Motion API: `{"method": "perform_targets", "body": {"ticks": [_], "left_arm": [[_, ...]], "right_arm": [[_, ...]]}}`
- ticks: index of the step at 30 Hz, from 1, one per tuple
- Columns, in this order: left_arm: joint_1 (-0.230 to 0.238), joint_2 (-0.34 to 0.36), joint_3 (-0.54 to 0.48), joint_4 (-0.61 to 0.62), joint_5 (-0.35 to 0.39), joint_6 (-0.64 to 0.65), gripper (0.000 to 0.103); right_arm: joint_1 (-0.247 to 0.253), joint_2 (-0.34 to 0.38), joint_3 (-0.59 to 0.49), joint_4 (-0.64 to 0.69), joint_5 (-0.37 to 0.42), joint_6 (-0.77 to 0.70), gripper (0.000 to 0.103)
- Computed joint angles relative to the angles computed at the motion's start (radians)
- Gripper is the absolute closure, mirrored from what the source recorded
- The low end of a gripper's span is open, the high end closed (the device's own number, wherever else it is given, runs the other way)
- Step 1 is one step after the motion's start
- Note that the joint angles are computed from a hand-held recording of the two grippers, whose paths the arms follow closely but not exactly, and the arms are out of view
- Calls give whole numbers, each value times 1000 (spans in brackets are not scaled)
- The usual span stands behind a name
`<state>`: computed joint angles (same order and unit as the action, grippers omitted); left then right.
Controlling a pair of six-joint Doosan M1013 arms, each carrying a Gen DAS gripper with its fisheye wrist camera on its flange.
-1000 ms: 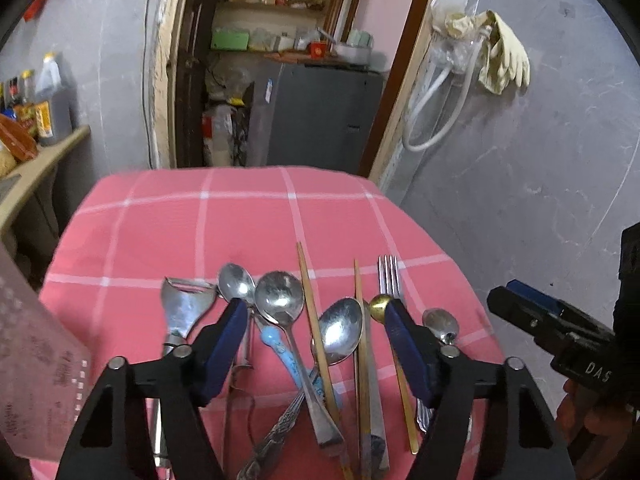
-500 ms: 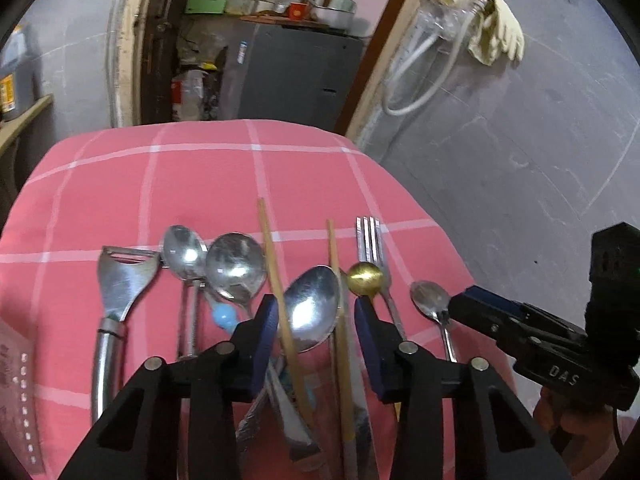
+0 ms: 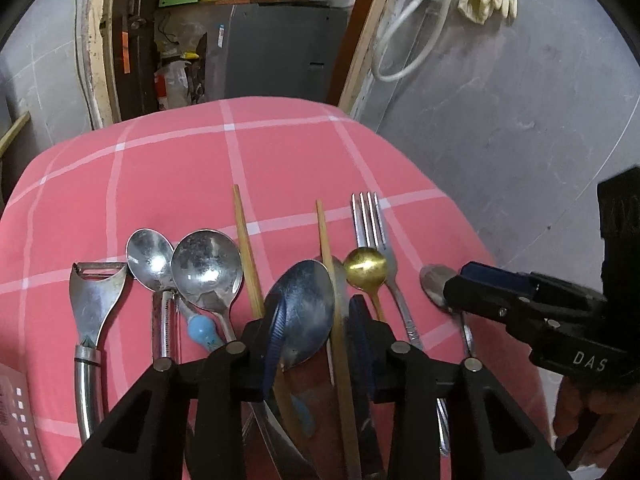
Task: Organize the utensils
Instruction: 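Move the right tool toward the silver spoon while the left tool approaches the knife, then close the right tool on the silver spoon while the left tool grips the knife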
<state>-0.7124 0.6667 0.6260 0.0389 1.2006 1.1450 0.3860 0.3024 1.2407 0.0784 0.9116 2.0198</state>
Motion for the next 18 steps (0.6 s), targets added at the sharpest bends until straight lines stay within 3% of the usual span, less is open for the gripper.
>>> {"method": "perform_targets", "body": {"ticks": [8, 13, 18], "left_arm": [[1, 21, -37, 7, 44, -3, 80], [5, 30, -56, 3, 69, -17, 89], [22, 4, -20, -27, 39, -48, 97]], "right_arm": [[1, 43, -76, -7, 120, -23, 68], [-12, 29, -56, 51, 98, -12, 70], [-37, 9, -21, 179, 59, -9, 70]]}}
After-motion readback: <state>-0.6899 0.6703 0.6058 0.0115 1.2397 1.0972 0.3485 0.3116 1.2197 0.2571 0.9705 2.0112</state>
